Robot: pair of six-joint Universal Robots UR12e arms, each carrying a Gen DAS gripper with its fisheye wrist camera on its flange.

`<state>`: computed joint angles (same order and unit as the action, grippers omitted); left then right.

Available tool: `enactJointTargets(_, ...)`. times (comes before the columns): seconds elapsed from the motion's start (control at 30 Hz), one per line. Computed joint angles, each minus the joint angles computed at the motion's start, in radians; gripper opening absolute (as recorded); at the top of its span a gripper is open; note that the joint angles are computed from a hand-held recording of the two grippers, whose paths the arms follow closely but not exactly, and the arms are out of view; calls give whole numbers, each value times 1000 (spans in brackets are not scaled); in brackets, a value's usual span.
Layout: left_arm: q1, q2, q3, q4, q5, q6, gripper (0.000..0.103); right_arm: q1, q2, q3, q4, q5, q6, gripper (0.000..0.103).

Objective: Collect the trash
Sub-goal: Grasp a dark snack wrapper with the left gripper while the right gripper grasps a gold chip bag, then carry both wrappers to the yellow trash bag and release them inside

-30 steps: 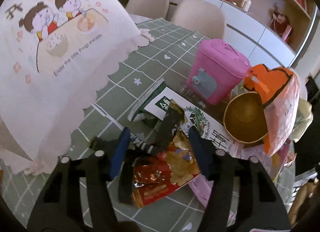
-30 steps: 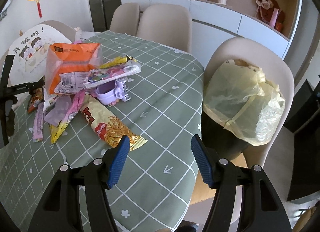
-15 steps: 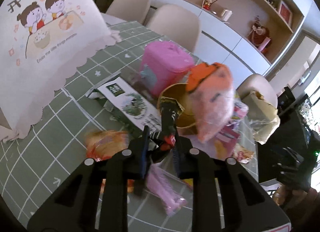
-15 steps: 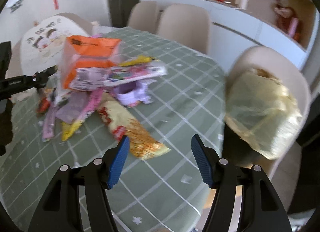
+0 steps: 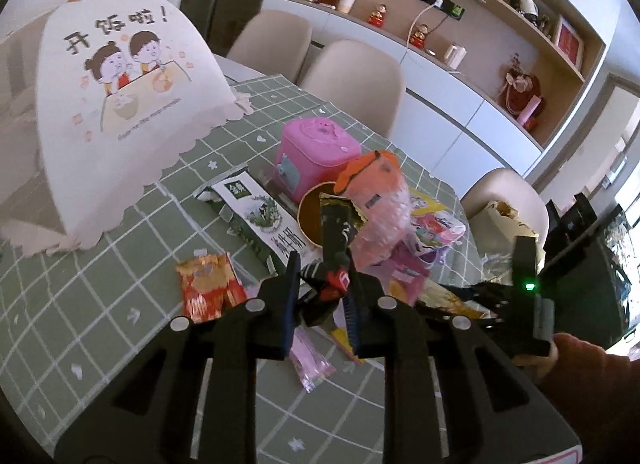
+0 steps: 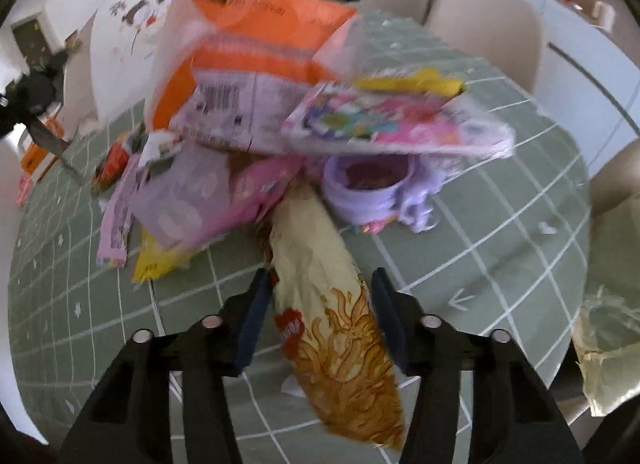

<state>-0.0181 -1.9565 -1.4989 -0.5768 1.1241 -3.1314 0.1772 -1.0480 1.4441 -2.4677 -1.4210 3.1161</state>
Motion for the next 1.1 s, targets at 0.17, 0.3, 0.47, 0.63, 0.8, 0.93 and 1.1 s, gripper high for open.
enactJointTargets(0.17,-16,25,-15,12,31,-21,19,-27,-60,55,-59,108,26,29)
enactJointTargets(0.3,-48,30,-11,42,52,-50,19,-59,-131,114,-133,171,50,29)
enactJointTargets(0.47,-113,11,29,98,91,-111,19,-116,-207,178,-235,187,11,29)
enactJointTargets(0.63,-196,-61,159,81,78,-144,19,-211,-262,222,-319,179,-7,29)
enactJointTargets(0.8,-288,-162,324,35,36,-80,19,-326,-303,278,-394,151,49,29)
enactJointTargets(0.93,-351,-258,473,-44,-6,-35,19,-408,-335,329,-432,130,78,29)
enactJointTargets(1.1,-416,-404,694,-193,-78,-28,19,-496,-356,376,-456,101,126,29)
